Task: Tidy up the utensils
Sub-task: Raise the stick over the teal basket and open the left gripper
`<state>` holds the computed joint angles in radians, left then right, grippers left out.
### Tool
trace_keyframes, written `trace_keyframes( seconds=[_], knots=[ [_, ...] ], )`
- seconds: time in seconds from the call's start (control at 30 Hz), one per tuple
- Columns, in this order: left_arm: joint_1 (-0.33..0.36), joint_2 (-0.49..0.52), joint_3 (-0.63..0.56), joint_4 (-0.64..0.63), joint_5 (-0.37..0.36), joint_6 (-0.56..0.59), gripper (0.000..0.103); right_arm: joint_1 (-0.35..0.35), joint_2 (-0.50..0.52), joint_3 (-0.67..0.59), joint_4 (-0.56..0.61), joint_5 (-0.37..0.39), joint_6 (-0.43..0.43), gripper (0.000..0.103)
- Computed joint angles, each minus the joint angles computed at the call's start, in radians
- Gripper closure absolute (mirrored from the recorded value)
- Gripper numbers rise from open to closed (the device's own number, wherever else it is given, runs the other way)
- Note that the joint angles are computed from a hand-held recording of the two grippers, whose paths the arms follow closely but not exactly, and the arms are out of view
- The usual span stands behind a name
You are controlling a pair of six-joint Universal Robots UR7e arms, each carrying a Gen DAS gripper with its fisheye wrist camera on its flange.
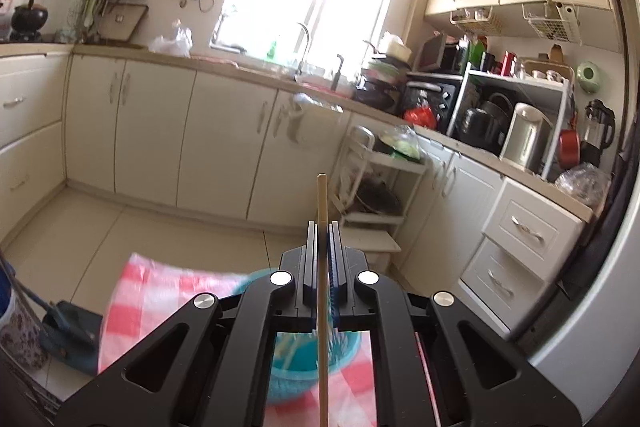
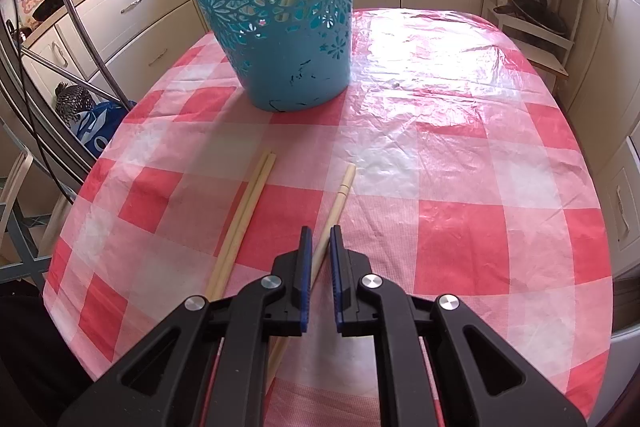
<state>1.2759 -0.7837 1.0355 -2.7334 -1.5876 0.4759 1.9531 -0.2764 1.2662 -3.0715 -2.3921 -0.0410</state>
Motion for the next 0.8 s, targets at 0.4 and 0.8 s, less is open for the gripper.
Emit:
trace_keyframes(
  seconds=[0.4, 0.8],
  knots=[
    [-0.025, 0.286, -0.331, -0.161, 0.137, 0.036, 0.098, -0.007, -0.008, 0.007, -0.001, 0.025, 0.009, 0.093],
    [-0.001, 0.198, -0.149, -0.081, 0.244, 0.085, 0.074, -0.007, -0.011, 0.007, 0.009, 0.026, 0.009, 0.093]
  ],
)
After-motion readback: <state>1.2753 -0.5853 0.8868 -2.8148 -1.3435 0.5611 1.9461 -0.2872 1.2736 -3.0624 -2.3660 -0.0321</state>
